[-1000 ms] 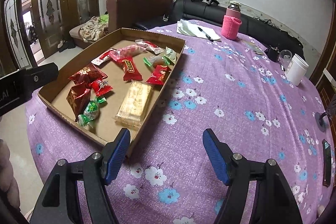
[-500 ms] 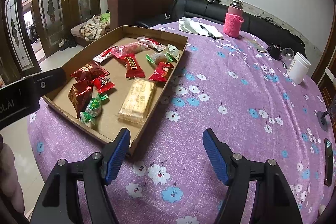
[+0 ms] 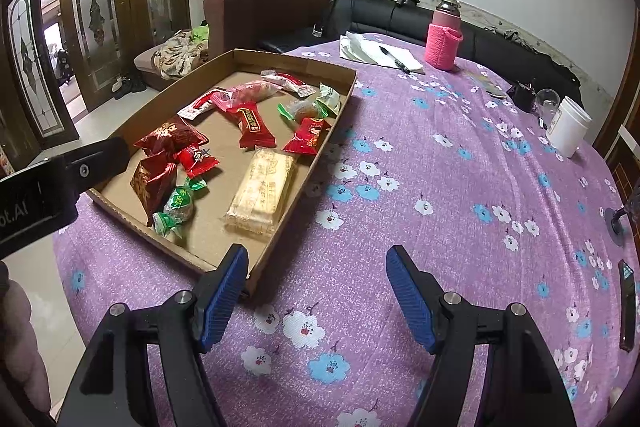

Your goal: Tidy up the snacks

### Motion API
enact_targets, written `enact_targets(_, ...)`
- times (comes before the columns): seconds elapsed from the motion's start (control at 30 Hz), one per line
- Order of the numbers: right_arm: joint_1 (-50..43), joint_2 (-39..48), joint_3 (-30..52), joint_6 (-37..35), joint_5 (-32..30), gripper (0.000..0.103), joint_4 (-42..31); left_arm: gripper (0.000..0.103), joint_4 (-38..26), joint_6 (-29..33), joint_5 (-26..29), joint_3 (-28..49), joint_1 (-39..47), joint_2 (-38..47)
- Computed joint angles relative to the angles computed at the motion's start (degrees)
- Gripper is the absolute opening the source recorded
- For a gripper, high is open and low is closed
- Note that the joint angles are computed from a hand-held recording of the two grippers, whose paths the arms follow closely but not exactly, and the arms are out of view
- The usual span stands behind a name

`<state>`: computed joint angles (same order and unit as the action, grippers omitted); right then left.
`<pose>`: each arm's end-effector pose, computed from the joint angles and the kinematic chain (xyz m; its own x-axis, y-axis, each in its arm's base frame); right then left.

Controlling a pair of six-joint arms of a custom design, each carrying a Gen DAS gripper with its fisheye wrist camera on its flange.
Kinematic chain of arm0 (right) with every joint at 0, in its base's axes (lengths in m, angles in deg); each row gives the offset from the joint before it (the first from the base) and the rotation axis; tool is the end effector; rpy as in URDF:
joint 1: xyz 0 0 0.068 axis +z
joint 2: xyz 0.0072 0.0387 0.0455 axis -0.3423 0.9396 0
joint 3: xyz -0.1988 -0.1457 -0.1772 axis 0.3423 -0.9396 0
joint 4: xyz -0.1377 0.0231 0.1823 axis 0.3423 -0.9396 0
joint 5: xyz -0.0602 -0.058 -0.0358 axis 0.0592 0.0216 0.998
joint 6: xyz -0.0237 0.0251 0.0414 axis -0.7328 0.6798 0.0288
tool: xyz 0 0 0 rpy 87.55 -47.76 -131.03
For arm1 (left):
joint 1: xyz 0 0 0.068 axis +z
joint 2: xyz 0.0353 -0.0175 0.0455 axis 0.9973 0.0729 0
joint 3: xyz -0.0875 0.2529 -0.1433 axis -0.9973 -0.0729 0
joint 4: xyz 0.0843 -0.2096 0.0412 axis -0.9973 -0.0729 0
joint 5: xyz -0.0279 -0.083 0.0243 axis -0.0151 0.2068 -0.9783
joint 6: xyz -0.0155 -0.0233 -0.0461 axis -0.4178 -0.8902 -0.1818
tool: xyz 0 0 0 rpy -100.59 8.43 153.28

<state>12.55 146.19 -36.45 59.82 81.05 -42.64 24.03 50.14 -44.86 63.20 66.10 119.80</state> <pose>0.2605 0.1532 0.1235 -0.6991 -0.1664 -0.6954 -0.1694 0.9834 -0.0650 0.2426 -0.0765 0.1763 -0.6558 -0.2038 -0.7269 -0.1588 0.9786 -0.1311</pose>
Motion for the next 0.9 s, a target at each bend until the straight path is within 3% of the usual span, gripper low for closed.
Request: enact_targets(0.9, 1.85, -1.46, -0.65, 1.10, 1.47, 0.076, -0.62, 0.103, -0.48, -0.16, 0.43, -0.25, -0.01, -1.20)
